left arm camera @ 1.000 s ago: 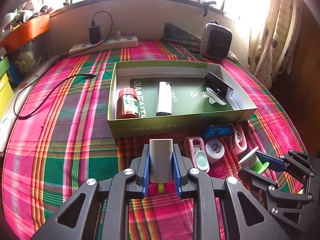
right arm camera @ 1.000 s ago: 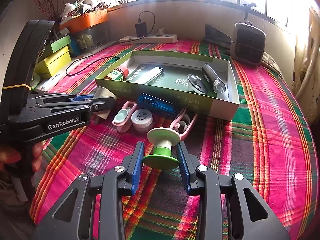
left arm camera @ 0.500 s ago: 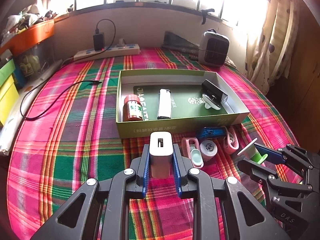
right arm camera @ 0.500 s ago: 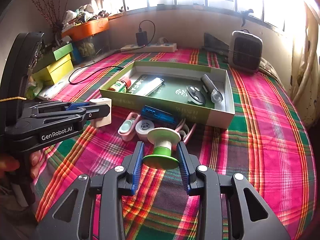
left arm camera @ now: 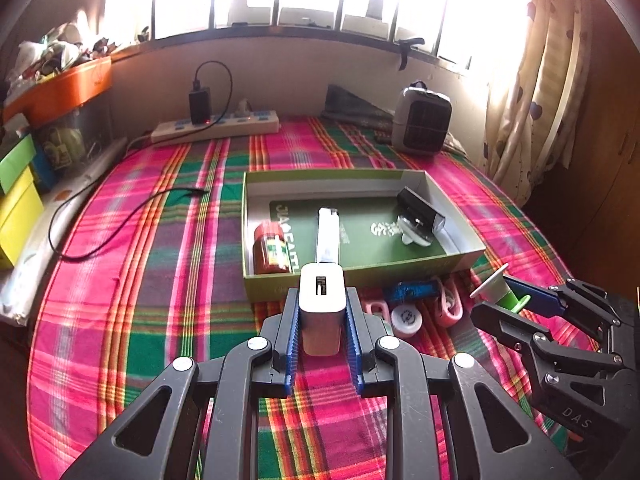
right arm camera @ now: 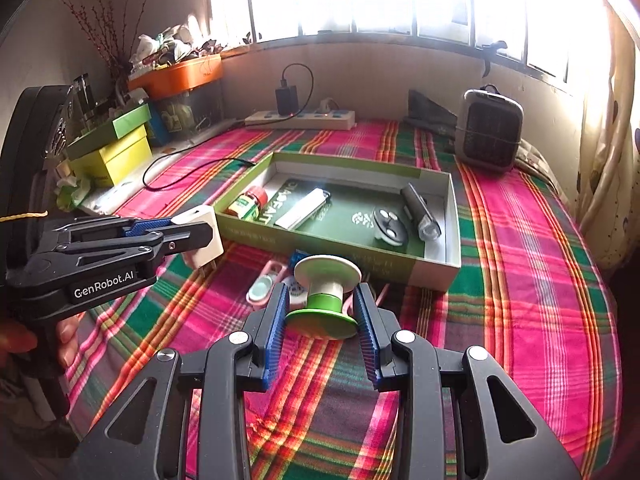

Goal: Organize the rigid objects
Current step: 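Lift the white plug with the left gripper while the right closes on the green-and-white spool, then carry the plug and the spool over the green box with both grippers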

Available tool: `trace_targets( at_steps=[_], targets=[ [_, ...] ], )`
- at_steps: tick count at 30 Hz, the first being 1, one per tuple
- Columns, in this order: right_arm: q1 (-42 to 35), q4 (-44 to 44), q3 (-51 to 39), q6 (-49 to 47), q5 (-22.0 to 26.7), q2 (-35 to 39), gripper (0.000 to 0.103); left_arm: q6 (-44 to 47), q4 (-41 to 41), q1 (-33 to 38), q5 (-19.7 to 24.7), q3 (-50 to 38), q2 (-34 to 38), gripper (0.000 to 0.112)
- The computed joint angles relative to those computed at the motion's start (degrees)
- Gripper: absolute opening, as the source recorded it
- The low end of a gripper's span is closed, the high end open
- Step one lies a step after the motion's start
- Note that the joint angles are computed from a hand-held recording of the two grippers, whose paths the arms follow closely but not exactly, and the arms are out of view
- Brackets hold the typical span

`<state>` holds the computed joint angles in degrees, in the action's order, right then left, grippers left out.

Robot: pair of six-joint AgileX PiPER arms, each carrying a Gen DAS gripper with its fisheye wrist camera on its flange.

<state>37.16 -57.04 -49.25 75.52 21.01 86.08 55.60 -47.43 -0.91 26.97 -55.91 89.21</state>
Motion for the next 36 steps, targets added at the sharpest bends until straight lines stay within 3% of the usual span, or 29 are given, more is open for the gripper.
trace_targets(
  at_steps=[9, 18, 36],
  targets=[
    [-2.94, 5.88, -4.48, -8.46, -0.07, 1.77, 0.035, -3.15, 2.41, -0.14, 2.53, -6.16, 4.01, 0.02],
    [-8.46, 20.73, -11.55, -25.27, -1.33, 7.69, 0.035, -8.54, 6.67, -0.91, 6.65, -16.61, 11.8, 0.02],
    [-12.95, 36.57, -20.9, -43.78, -0.01, 17.15, 0.035, -18.14, 15.7, -4.35, 7.81, -27.89, 21.05, 0.02]
  ],
)
